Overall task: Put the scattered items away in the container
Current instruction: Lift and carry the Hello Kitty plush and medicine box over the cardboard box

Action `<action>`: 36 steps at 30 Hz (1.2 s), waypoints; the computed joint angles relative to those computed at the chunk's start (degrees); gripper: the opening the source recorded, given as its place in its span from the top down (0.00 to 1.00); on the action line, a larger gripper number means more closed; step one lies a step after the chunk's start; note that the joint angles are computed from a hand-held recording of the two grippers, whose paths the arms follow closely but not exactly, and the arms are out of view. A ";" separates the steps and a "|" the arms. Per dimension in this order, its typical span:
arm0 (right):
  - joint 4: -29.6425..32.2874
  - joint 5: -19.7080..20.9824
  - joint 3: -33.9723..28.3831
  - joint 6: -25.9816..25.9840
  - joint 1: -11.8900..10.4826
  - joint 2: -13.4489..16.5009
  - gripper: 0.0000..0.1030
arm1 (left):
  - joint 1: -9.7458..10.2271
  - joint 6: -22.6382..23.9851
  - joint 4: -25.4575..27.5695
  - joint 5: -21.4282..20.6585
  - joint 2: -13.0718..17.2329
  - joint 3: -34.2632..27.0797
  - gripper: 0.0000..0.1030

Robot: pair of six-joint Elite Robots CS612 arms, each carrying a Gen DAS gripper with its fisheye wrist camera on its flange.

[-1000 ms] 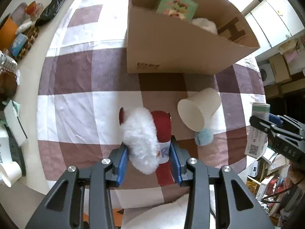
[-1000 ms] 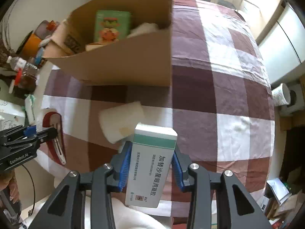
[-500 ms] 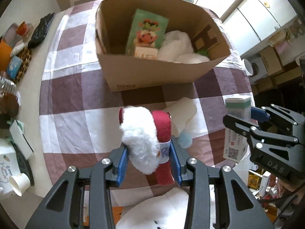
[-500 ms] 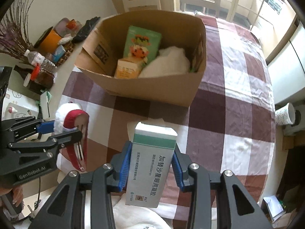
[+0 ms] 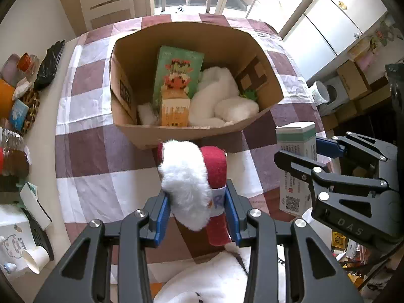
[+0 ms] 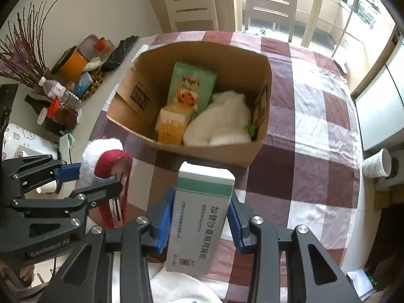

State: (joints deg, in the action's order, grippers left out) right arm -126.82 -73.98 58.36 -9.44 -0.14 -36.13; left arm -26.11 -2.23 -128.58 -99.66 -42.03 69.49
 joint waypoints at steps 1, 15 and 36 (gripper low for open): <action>0.04 0.09 -0.35 -0.07 -0.01 0.12 0.61 | 0.00 0.04 0.05 0.01 0.09 -0.25 0.61; 1.84 1.09 -7.47 -0.65 0.03 3.16 0.61 | 0.36 0.78 1.15 0.20 2.53 -6.41 0.61; 9.31 0.90 -23.06 0.10 0.28 10.97 0.61 | 1.66 1.42 4.92 -1.95 8.35 -18.02 0.61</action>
